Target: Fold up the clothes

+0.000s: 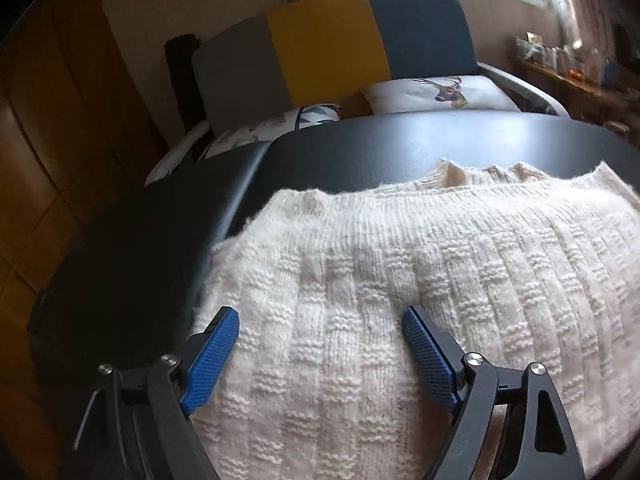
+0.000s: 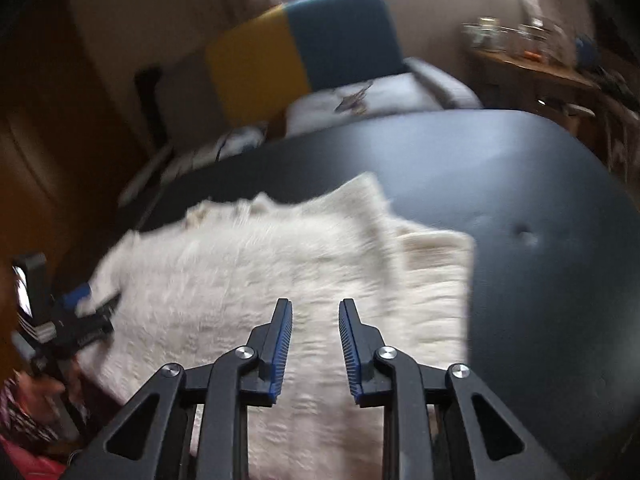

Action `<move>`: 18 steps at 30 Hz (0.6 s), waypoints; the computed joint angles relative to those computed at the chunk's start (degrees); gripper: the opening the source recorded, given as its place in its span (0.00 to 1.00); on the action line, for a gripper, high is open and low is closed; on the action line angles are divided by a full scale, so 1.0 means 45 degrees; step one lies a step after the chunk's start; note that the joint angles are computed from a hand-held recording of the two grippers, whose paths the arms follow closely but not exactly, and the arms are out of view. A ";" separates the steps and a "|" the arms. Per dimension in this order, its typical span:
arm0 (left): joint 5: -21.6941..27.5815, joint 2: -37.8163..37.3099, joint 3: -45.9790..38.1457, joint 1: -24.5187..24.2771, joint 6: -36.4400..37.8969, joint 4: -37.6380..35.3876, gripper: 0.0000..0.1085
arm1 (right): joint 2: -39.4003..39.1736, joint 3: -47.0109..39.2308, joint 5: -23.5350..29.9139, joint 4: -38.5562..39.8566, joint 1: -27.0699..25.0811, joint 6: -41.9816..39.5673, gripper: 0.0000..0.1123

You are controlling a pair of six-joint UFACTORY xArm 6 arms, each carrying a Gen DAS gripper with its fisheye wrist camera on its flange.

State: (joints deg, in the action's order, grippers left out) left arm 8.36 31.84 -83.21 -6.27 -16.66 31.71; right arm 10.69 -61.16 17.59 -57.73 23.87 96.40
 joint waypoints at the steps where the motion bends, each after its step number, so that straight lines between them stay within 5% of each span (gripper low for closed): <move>1: 0.0059 -0.0059 0.0118 -0.0004 0.0439 -0.0644 0.84 | 0.0407 -0.0402 0.0460 0.0886 0.0149 -0.0900 0.21; 4: 0.0256 -0.0174 0.0347 -0.0043 0.1751 -0.2507 0.87 | 0.1264 -0.1186 0.2339 0.1847 0.0466 -0.1484 0.21; 7: 0.0329 -0.0019 0.0168 -0.0048 0.1803 -0.2681 0.89 | 0.1264 -0.0984 0.1926 0.0094 0.0337 0.0645 0.21; 10: 0.0508 -0.0015 0.0097 -0.0079 0.1554 -0.2584 0.89 | 0.1379 -0.1183 0.2411 -0.0254 0.0573 0.0683 0.22; 18: 0.1762 -0.0849 0.0283 -0.0339 0.5335 -0.7733 0.88 | 0.0880 -0.0279 0.0371 -0.0254 -0.0094 0.1038 0.26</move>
